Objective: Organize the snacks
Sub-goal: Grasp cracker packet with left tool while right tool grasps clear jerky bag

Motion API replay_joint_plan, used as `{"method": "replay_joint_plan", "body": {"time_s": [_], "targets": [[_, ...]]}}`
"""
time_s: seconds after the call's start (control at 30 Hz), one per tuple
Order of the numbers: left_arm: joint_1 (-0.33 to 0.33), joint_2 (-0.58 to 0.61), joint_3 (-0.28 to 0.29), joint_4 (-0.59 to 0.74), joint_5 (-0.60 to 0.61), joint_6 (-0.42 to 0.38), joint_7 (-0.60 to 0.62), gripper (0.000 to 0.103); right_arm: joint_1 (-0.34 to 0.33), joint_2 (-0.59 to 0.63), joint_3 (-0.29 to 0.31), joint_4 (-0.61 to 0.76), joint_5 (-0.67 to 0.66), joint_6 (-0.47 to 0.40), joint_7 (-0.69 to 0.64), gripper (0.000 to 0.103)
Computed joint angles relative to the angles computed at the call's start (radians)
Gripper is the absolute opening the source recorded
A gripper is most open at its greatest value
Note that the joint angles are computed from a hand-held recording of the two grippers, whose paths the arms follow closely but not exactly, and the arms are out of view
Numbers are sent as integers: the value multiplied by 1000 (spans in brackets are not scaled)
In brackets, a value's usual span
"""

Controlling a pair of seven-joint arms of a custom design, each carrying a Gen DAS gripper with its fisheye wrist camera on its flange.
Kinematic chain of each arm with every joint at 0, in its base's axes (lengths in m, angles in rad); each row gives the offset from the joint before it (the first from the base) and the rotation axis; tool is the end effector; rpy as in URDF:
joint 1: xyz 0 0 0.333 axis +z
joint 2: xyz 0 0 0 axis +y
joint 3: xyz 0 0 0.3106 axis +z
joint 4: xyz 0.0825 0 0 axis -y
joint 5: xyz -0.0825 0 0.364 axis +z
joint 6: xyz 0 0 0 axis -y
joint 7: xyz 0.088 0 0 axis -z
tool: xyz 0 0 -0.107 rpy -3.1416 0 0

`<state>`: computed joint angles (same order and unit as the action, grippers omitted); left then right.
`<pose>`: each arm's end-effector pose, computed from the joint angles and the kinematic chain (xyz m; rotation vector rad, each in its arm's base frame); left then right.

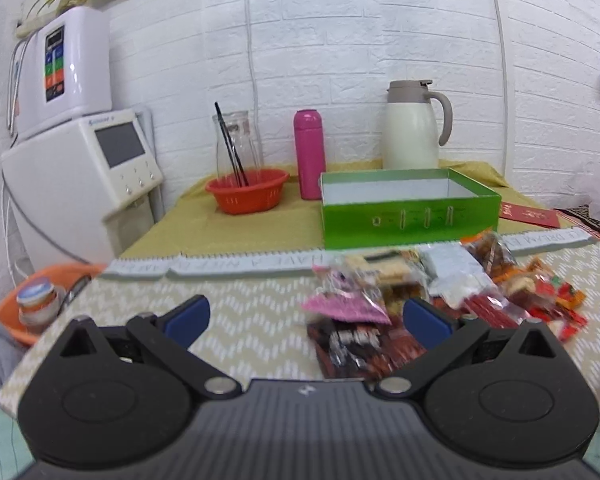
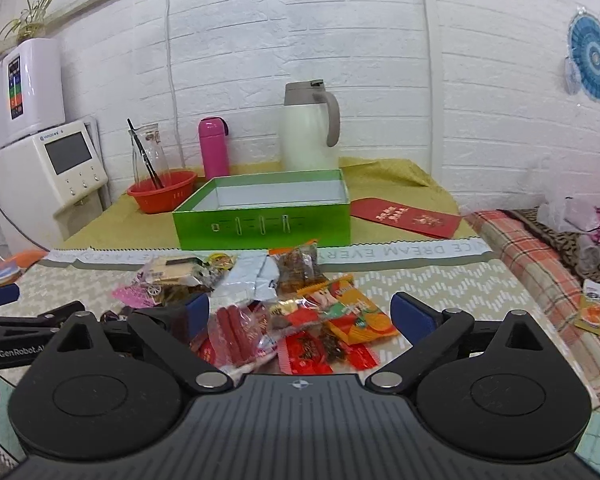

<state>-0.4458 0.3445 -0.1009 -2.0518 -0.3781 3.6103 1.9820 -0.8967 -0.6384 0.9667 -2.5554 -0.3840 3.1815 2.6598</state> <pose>0.5524 -0.2734 0.4243 -1.1246 1.8443 -1.1600 0.4421 0.1124 0.4902 -1.1955 1.8878 -1.0429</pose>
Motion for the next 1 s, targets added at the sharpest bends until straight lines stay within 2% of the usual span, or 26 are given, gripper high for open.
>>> {"method": "replay_joint_plan", "body": {"time_s": [0.03, 0.13, 0.23, 0.27, 0.37, 0.4, 0.53, 0.57, 0.67, 0.77, 0.8, 0.87, 0.93, 1.0], "targets": [[2, 19, 5, 38, 1, -19, 1, 103, -38, 10, 26, 22, -2, -5, 4, 103], [95, 86, -52, 143, 140, -92, -103, 103, -136, 33, 101, 66, -11, -24, 23, 103], [55, 149, 5, 254, 134, -187, -120, 103, -187, 106, 138, 101, -26, -46, 36, 103], [79, 168, -16, 290, 160, -219, -138, 103, -190, 146, 136, 109, -30, -45, 41, 103], [226, 235, -180, 387, 273, -284, -160, 103, -169, 288, 109, 140, -35, -59, 64, 103], [254, 258, -217, 420, 305, -304, -159, 103, -159, 330, 98, 147, -34, -58, 76, 103], [210, 339, -192, 579, 366, -438, -191, 103, -132, 440, 72, 178, -41, -93, 130, 103], [204, 358, -191, 609, 377, -461, -192, 103, -140, 451, 81, 189, -59, -111, 146, 103], [184, 402, -188, 672, 409, -495, -178, 103, -232, 469, 176, 243, -189, -184, 212, 103], [150, 439, -156, 730, 429, -545, -180, 103, -234, 509, 189, 279, -258, -233, 241, 103], [146, 448, -154, 742, 435, -557, -175, 103, -236, 520, 193, 290, -288, -245, 259, 103], [181, 467, -213, 745, 438, -549, -119, 103, -233, 523, 196, 303, -345, -267, 300, 103], [196, 473, -241, 736, 440, -545, -75, 103, -240, 552, 215, 324, -428, -292, 347, 103], [155, 472, -186, 741, 446, -544, -88, 103, -233, 644, 234, 368, -564, -363, 399, 103]]}}
